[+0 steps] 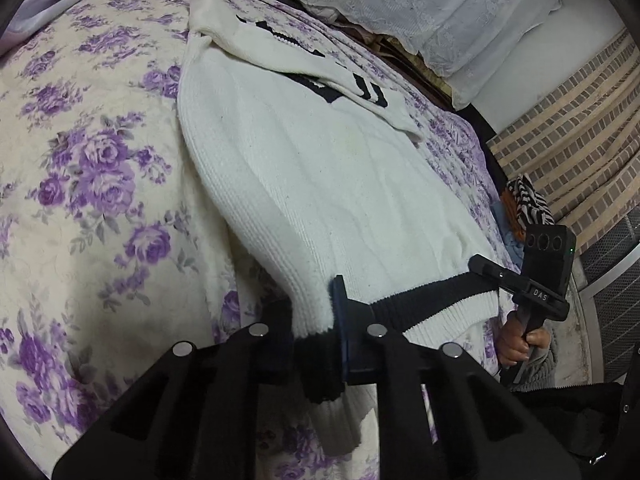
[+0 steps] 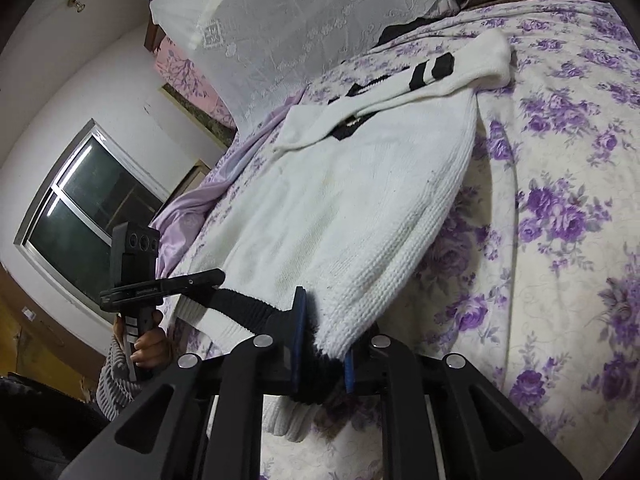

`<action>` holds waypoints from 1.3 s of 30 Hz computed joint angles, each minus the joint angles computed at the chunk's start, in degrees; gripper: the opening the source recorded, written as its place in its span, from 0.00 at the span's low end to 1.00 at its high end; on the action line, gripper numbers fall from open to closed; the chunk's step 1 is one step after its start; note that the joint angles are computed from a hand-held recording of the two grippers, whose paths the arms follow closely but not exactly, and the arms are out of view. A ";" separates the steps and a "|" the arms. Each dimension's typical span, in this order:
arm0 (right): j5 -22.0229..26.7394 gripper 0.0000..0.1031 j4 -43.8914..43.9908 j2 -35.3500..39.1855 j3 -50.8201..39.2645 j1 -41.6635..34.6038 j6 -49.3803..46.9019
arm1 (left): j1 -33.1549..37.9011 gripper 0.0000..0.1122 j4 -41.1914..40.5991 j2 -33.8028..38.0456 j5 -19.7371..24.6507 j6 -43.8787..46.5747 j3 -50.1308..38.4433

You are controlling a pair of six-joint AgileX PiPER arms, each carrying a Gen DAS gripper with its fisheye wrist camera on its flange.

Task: Fold small clothes
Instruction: 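Lift the hem with both grippers and fold it toward the collar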

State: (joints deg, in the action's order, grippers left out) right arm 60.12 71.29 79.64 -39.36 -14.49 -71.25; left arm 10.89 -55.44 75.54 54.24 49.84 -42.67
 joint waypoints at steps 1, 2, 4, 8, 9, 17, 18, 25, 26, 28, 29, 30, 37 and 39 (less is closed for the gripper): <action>0.38 0.15 0.15 0.00 -0.13 -0.40 -0.05 | 0.03 0.12 0.01 -0.50 0.24 -0.35 -0.26; 0.91 0.15 0.33 0.09 -0.18 -0.89 -0.31 | 0.22 0.12 -0.07 -1.08 0.62 -0.50 -0.51; 2.28 0.15 0.45 0.34 -0.90 -1.66 -0.20 | 0.45 0.12 0.01 -2.71 1.21 -1.16 -1.35; 4.69 0.15 0.48 1.61 -3.82 -2.56 0.92 | 0.12 0.12 0.18 -4.55 0.96 -2.73 -4.27; 5.36 0.15 0.70 2.13 -5.20 -2.61 1.49 | -0.18 0.12 -0.11 -4.50 0.60 -3.09 -5.30; 6.32 0.15 1.31 5.15 -14.77 -0.72 6.12 | -2.88 0.12 0.74 -0.13 -2.74 -6.94 -12.80; 6.45 0.15 1.41 6.42 -16.60 -0.43 6.99 | -2.97 0.12 0.96 0.57 -2.77 -7.51 -13.70; 5.42 0.15 2.08 13.50 -26.51 2.02 13.26 | -5.37 0.12 5.18 7.27 -4.30 -12.85 -23.50; 5.38 0.15 2.05 14.60 -28.19 2.26 14.19 | -5.56 0.12 5.51 8.14 -4.48 -13.19 -24.65; 4.58 0.15 1.70 16.71 -31.72 3.06 16.32 | -6.18 0.12 6.60 10.54 -4.75 -14.69 -28.14; 4.15 0.15 1.40 17.68 -33.35 3.34 17.28 | -6.39 0.12 7.05 11.65 -4.89 -15.41 -29.66; 3.71 0.15 1.21 18.32 -34.47 3.65 18.09 | -6.71 0.12 7.80 13.17 -5.10 -16.53 -31.78; 2.63 0.15 -0.72 25.57 -46.05 4.90 24.16 | -7.58 0.12 10.82 23.14 -4.07 -22.44 -44.98; 2.47 0.15 -1.25 27.91 -49.61 5.30 25.97 | -8.05 0.12 12.32 25.88 -3.78 -24.31 -48.83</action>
State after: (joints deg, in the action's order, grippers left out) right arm 62.59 70.04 107.55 -88.97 -9.19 -45.28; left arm 2.84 -43.13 101.42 50.46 25.53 -91.50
